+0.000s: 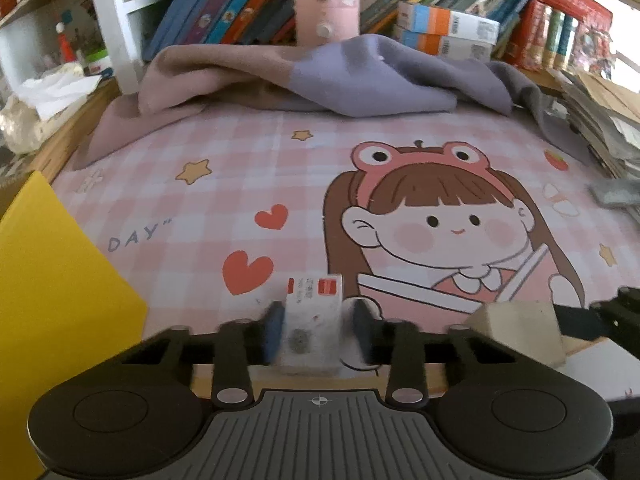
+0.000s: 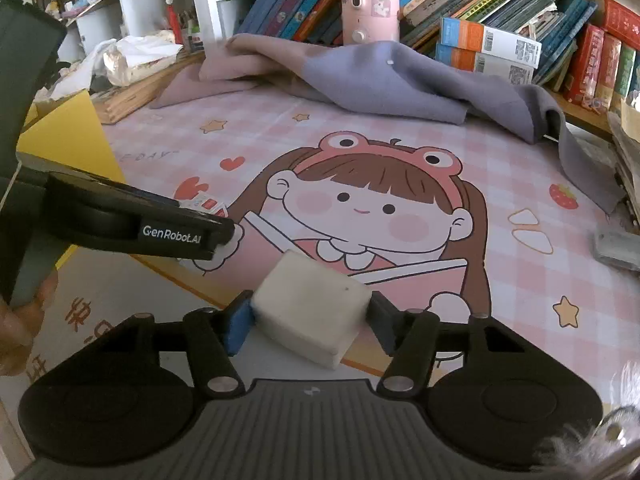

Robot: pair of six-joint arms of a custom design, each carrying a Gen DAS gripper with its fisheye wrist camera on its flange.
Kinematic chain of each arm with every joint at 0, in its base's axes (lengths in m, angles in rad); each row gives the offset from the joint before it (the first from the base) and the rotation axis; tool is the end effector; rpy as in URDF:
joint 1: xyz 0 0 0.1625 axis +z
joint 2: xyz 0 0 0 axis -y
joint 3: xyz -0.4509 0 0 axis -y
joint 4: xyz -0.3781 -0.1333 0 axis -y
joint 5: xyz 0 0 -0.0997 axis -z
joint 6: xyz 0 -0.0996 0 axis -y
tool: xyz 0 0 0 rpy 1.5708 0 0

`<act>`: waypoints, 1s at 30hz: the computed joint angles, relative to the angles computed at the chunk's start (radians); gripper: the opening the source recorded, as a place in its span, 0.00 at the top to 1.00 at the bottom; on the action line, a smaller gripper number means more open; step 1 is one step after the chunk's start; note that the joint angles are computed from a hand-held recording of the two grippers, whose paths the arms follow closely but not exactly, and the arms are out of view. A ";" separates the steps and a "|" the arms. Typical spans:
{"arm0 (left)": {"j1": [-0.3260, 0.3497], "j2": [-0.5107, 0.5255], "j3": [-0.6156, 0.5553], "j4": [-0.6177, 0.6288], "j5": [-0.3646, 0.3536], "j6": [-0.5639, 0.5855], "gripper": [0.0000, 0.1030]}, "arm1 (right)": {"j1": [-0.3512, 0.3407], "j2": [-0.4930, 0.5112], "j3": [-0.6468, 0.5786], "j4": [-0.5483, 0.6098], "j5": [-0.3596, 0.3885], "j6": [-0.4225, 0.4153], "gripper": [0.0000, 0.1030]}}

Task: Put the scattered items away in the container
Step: 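Grasp the white foam block with right tool while left tool grasps small white charger box, then lift and carry the foam block and charger box with both tools over the yellow box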

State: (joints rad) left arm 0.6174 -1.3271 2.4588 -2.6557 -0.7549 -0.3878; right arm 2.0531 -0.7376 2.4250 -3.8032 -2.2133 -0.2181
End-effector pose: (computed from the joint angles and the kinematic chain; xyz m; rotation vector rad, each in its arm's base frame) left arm -0.1792 -0.3797 0.1850 0.6951 2.3048 -0.6024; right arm 0.2583 -0.3347 0.0737 0.6305 -2.3944 0.7910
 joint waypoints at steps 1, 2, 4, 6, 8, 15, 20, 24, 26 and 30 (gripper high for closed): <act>-0.001 -0.003 0.000 0.008 -0.001 -0.001 0.72 | -0.001 -0.002 0.002 0.000 0.002 0.005 0.48; -0.002 -0.008 0.001 0.015 -0.002 -0.008 0.73 | -0.001 -0.005 0.004 0.000 0.004 0.008 0.49; -0.003 -0.023 -0.002 0.038 -0.010 -0.033 0.73 | 0.003 -0.012 0.006 0.010 -0.002 0.019 0.52; -0.014 -0.044 0.005 0.036 -0.023 -0.037 0.73 | 0.007 -0.023 0.011 0.018 -0.008 0.030 0.53; -0.031 -0.067 0.010 0.050 -0.032 -0.036 0.73 | 0.009 -0.034 0.019 0.017 -0.010 0.040 0.53; -0.081 -0.143 0.017 0.127 -0.082 -0.097 0.73 | 0.040 -0.079 0.044 0.036 -0.033 0.071 0.53; -0.135 -0.203 0.030 0.171 -0.103 -0.129 0.73 | 0.074 -0.116 0.071 0.045 -0.045 0.097 0.53; -0.184 -0.268 0.036 0.246 -0.114 -0.182 0.73 | 0.102 -0.155 0.097 0.076 -0.050 0.130 0.54; -0.211 -0.308 0.038 0.292 -0.122 -0.214 0.73 | 0.116 -0.174 0.108 0.096 -0.052 0.146 0.54; -0.270 -0.399 0.041 0.380 -0.132 -0.280 0.73 | 0.154 -0.216 0.125 0.151 -0.062 0.196 0.54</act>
State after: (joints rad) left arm 0.3472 -1.7262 2.4999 -2.2756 -0.8870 -0.6674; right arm 2.2071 -0.9534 2.5500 -3.6520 -2.2751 -0.0223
